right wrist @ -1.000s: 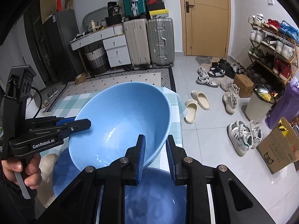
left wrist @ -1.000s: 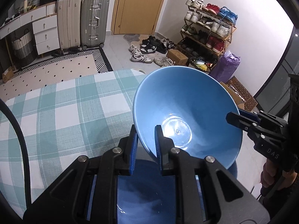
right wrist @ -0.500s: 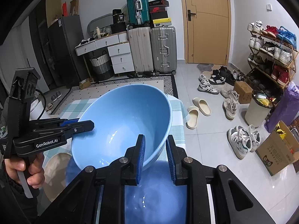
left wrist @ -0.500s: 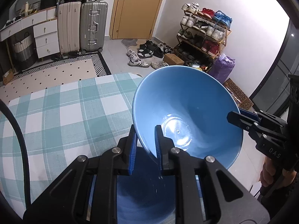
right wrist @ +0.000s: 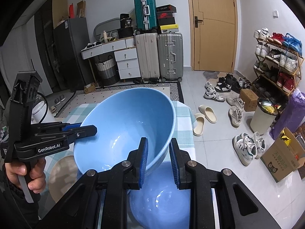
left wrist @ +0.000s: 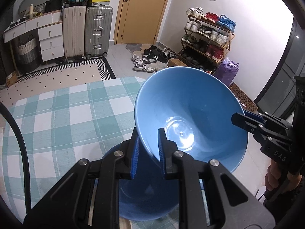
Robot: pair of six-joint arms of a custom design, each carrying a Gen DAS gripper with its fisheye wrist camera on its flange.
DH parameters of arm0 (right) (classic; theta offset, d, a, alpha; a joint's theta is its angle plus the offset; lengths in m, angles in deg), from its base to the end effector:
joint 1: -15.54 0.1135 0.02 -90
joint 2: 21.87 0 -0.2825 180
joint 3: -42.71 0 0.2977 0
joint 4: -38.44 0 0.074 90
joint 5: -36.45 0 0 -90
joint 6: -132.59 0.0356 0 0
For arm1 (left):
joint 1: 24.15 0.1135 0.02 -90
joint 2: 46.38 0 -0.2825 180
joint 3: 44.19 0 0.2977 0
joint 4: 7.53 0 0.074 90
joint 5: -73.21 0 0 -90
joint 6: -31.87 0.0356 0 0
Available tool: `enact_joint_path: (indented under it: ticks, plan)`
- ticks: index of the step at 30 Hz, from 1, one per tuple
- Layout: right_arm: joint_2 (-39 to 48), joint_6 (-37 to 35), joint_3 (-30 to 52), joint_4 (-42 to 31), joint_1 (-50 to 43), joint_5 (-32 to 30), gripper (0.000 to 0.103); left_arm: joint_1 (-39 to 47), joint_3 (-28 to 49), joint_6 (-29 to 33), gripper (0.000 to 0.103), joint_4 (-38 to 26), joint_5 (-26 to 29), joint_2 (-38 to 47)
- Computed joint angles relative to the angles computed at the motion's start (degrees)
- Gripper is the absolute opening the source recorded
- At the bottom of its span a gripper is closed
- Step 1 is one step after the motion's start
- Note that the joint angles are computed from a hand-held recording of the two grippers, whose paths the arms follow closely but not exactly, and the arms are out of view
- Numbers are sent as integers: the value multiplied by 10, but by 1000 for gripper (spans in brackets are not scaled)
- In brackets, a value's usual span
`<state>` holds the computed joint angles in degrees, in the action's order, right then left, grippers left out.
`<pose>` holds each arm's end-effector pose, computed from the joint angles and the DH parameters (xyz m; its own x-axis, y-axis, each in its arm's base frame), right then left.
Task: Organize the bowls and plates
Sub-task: 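Lift the blue bowls with both tools toward the cream plates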
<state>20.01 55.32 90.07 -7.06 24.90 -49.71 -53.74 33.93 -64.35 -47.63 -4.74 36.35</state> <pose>0.1877 0.0285 0.2601 -0.6435 0.1168 -0.7565 0.0309 0.9915 0.1267 0.3079 -0.1834 0.2932 -0.6745 0.2611 -0.6906 0.5420 0.8102 -0.2230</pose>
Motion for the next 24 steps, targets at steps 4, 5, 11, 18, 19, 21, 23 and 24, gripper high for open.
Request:
enact_joint_path:
  ticks: [4, 5, 11, 18, 19, 21, 23, 24]
  plan:
    - [-7, 12, -1, -1, 20, 7, 23, 13, -20, 3, 14, -6, 5, -27]
    - [-8, 17, -2, 0, 27, 9, 23, 16, -23, 4, 14, -7, 6, -30]
    - [-1, 40, -7, 8, 71, 31, 24, 37, -50, 10, 14, -9, 13, -55]
    - [19, 48, -13, 26, 94, 34, 24, 58, -76, 14, 14, -2, 20, -68]
    - [22, 50, -13, 29, 100, 36, 24, 60, -78, 14, 14, -2, 20, -68]
    - [32, 53, -15, 37, 108, 38, 24, 67, -86, 14, 14, 0, 23, -73]
    - [40, 55, -17, 43, 115, 39, 24, 72, -92, 16, 14, 4, 25, -74]
    - [40, 55, -19, 45, 117, 39, 24, 74, -96, 17, 14, 5, 25, -74]
